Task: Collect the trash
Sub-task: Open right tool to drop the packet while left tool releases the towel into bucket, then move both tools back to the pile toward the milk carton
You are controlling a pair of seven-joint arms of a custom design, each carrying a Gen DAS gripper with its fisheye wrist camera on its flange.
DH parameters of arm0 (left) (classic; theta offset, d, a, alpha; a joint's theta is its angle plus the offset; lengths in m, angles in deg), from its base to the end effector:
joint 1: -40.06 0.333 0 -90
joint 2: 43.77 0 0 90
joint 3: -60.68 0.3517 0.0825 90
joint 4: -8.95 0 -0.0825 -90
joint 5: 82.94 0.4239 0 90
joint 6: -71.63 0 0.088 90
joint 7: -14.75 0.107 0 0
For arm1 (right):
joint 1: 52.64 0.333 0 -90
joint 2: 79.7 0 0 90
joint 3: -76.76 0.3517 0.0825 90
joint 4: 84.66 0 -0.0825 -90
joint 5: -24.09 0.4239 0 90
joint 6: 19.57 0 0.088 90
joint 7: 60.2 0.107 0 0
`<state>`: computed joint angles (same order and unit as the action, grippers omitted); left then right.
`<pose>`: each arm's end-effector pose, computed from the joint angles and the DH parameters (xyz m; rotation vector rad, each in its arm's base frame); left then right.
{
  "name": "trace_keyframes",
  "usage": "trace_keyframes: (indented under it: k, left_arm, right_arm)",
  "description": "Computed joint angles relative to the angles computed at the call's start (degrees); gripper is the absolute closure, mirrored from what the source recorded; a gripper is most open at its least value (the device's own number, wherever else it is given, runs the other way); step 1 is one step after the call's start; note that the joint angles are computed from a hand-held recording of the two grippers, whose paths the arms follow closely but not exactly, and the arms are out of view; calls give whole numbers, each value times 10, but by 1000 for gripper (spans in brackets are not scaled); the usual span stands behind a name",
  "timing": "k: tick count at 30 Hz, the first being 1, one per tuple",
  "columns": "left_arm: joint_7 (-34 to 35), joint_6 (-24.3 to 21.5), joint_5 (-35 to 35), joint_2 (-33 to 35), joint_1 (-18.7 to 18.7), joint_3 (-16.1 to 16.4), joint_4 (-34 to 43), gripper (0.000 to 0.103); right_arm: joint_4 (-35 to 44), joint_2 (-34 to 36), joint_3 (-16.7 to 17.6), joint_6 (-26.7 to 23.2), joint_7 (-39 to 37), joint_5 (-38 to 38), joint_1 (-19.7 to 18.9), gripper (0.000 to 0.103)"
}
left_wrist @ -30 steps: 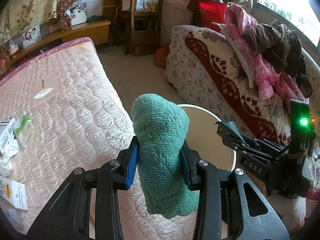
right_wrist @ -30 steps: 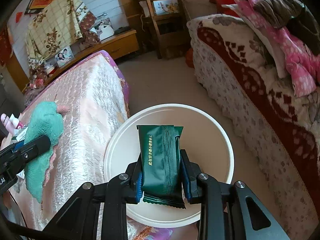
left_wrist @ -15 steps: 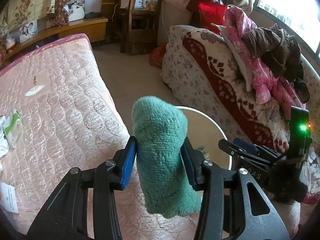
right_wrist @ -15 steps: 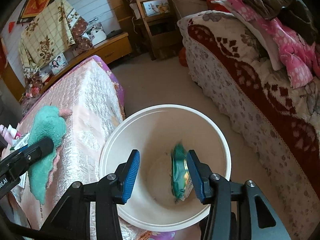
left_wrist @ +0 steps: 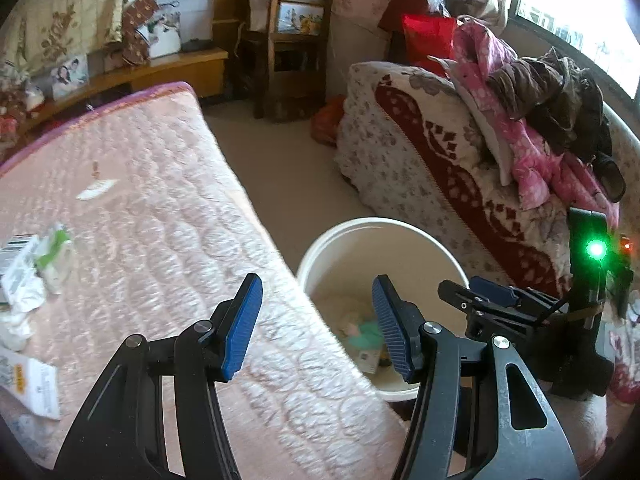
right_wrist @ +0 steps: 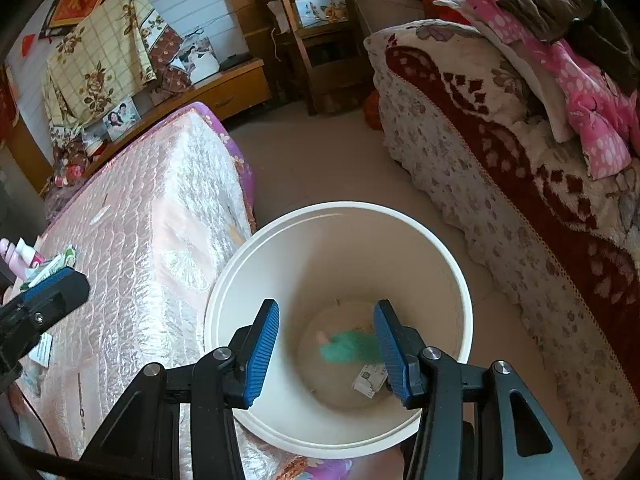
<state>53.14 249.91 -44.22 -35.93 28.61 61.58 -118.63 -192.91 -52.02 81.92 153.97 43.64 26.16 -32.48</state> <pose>0.5900 -0.1640 0.3944 -1.8703 1.7835 -0.8416 0.6601 0.3012 0.3289 -1.8943 1.6439 -0.3055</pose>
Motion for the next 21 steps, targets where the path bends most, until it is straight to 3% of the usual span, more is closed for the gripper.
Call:
trace_keyframes:
  k: [2,4,9,21]
  left_arm:
    - [-60,-5,65,-16,-19,30,-11,47]
    - [-121,-12,132,-32,-19,40,-20,47]
    - [-251,-39,267,-80,13,34,-53,47]
    - [-335,-88,352,-205,138,-24,-155,47]
  right_arm:
    - [0,-1,0,-2,-2,-3,4,56]
    - [-1,-3,-6,-1,-2,-11,14,56]
    - [0,-9,-17,1,2,-31,37,55]
    - [37,-1,29,-5,-32,-33,63,53]
